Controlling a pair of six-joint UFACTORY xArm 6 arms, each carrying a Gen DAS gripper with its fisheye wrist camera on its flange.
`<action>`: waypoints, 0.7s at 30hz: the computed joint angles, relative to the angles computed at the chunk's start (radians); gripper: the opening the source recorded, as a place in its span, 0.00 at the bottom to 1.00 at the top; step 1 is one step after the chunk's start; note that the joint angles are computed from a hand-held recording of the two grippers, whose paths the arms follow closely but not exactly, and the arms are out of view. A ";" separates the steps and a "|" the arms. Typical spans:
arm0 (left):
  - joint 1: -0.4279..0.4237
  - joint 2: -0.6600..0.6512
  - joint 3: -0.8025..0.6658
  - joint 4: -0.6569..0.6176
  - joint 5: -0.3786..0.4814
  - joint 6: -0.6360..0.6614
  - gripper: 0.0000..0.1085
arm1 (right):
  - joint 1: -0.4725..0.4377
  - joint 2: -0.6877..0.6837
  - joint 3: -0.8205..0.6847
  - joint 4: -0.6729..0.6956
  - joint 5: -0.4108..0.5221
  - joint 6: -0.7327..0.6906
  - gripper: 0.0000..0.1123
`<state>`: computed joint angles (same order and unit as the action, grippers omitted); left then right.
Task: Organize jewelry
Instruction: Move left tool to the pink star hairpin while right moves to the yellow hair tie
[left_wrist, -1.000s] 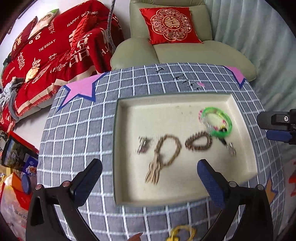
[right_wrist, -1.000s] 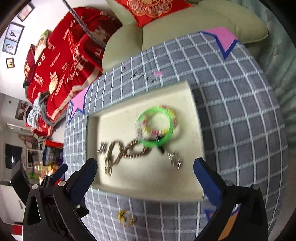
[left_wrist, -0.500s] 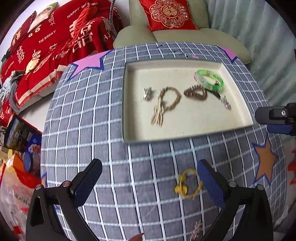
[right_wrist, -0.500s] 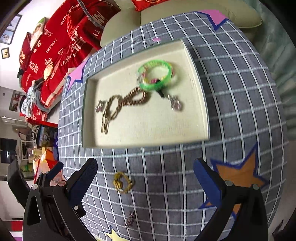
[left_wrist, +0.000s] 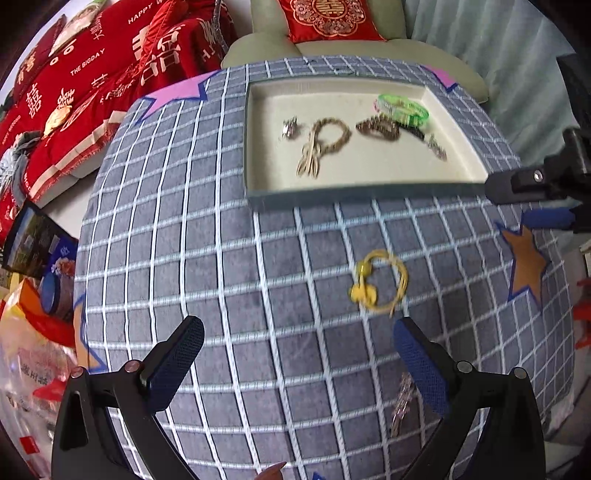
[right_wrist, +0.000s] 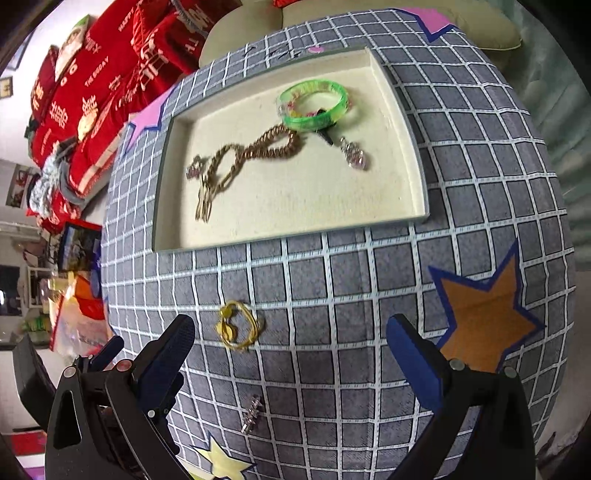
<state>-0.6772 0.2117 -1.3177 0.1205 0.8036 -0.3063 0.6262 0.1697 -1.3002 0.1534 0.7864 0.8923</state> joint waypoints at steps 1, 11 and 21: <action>-0.001 -0.010 0.017 0.002 0.001 -0.001 0.95 | 0.006 0.005 -0.005 -0.003 0.010 -0.002 0.92; -0.033 -0.083 0.147 -0.097 -0.011 0.055 0.95 | 0.048 0.064 -0.057 -0.028 0.105 -0.037 0.92; -0.085 -0.116 0.223 -0.158 -0.073 0.099 0.95 | 0.060 0.164 -0.163 -0.045 0.154 -0.102 0.92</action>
<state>-0.7625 0.0957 -1.0942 -0.0371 0.7308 -0.2072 0.6858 0.3334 -1.4629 0.1086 0.9402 0.7906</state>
